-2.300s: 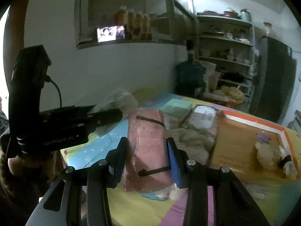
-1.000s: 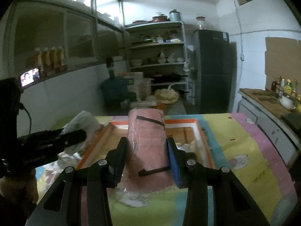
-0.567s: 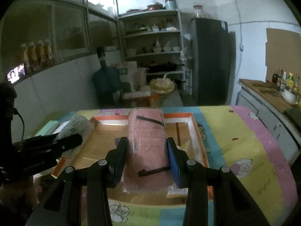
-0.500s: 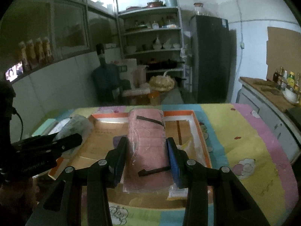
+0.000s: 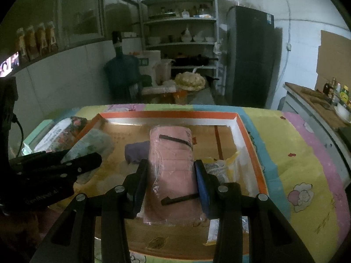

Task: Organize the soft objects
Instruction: 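Lower the tissue pack and pink towel into the tray, opening the left gripper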

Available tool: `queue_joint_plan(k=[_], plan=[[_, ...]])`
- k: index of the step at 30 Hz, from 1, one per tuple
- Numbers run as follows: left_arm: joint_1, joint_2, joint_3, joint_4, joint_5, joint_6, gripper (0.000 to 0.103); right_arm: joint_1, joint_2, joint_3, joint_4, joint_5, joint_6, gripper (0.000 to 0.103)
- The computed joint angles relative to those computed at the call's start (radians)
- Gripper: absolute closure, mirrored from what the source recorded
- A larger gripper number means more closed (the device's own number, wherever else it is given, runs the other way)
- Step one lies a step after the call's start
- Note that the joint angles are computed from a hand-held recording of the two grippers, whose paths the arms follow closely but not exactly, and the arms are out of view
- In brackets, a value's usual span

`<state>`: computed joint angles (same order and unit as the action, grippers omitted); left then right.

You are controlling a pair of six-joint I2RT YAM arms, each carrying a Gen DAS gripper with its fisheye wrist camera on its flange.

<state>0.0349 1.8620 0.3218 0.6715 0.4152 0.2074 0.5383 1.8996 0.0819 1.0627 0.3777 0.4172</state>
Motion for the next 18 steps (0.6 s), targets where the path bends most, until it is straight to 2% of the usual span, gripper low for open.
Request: queue_joint_plan(k=[18], plan=[[-0.067, 0.094, 0.051, 0.002, -0.082, 0.018, 0.057, -0.024, 0.078, 0.028, 0.018, -0.031, 0.000, 0.060]])
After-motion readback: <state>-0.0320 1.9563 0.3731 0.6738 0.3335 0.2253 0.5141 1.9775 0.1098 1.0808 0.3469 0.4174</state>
